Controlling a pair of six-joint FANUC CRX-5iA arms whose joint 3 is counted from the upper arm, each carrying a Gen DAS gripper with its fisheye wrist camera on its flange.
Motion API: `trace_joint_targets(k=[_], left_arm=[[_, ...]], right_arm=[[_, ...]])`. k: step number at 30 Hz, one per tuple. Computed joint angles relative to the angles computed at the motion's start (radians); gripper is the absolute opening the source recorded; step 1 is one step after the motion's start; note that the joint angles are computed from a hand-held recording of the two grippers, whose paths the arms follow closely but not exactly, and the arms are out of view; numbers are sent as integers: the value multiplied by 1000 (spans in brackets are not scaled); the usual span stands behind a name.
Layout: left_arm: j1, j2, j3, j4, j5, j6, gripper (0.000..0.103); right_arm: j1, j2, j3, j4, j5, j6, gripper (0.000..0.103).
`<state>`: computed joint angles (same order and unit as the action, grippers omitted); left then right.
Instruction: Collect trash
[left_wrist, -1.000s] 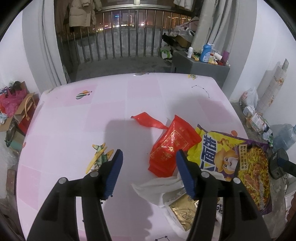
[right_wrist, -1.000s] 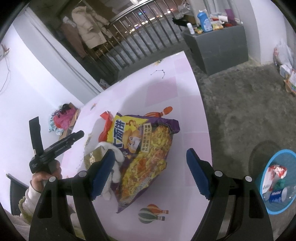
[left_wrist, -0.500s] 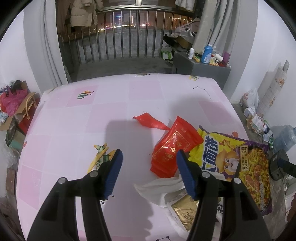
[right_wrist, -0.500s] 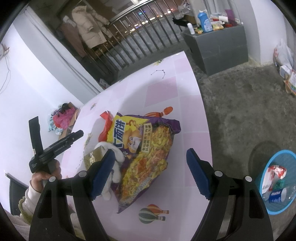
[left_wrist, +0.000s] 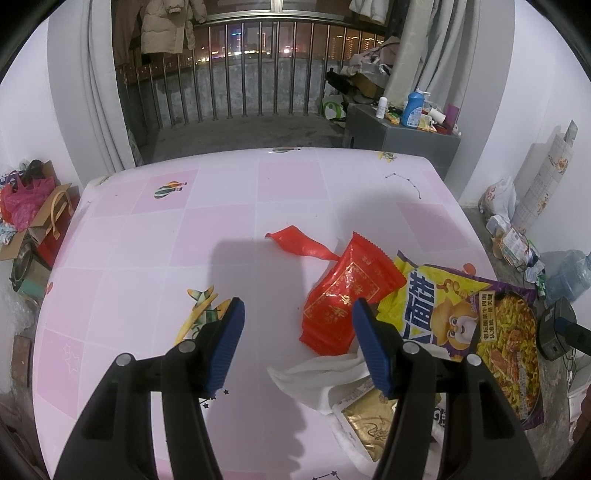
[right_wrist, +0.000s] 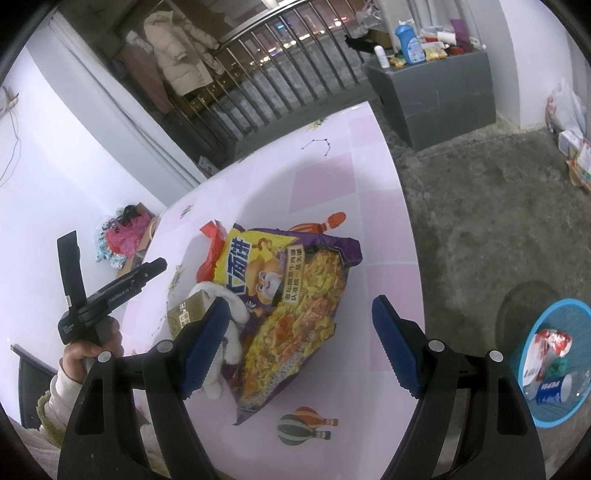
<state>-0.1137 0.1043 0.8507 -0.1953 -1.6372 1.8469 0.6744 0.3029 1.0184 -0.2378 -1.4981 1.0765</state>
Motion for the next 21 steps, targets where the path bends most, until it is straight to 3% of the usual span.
trace_joint_targets(k=[21], left_arm=[[-6,6,14,-7,-2,4,59]], right_arm=[[0,0,3,-1,-2,1,76]])
